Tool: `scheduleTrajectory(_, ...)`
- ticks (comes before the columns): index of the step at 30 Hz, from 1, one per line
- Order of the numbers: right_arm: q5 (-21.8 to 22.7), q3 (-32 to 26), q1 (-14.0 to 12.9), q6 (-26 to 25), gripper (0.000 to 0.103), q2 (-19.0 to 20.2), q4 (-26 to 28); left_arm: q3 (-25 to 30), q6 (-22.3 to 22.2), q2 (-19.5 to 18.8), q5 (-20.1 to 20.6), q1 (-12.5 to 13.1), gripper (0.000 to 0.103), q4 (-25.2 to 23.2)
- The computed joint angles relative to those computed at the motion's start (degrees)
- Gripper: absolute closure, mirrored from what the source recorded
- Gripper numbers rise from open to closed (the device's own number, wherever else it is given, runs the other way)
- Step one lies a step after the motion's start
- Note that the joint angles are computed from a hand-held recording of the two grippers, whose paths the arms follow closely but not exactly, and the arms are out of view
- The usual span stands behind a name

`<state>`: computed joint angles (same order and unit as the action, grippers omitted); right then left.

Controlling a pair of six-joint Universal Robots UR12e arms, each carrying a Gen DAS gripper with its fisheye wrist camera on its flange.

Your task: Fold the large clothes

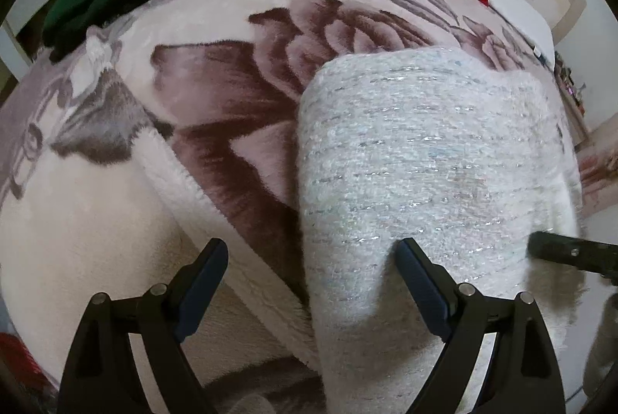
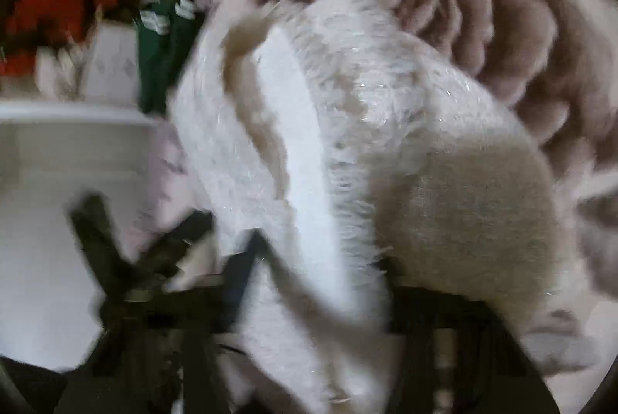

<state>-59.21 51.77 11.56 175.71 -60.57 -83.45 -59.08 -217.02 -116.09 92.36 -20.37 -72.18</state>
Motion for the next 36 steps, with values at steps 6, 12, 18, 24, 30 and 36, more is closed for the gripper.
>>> scheduleTrajectory(6, -4.27, -0.69, 0.35, 6.81, 0.077, -2.56, -5.75, 2.07, -0.4, 0.04, -3.13, 0.77, 0.014, 1.63)
scheduleTrajectory(12, -7.55, -7.1, -2.29, 9.41, 0.079, -1.03, -3.09, 9.08, 1.21, -4.36, -7.91, 0.61, 0.014, 1.86)
scheduleTrajectory(18, -14.29, -11.18, -4.08, 11.38, 0.079, 3.78, 1.6, 21.71, 7.85, -12.25, -7.58, -0.83, 0.009, -5.31)
scheduleTrajectory(24, -19.22, -9.66, -2.74, 10.24, 0.075, 6.94, 1.98, 25.03, 12.48, -14.73, -4.95, -1.59, 0.007, -8.57)
scheduleTrajectory(30, -15.94, -20.37, -3.99, 10.68, 0.052, 11.68, 13.27, 26.39, 12.09, -15.01, -3.77, -1.4, 0.005, -12.43)
scheduleTrajectory(36, -8.35, -12.21, -7.64, 7.16, 0.015, 5.72, 8.14, 22.15, 11.41, -12.97, -4.2, -1.26, 0.005, -11.08)
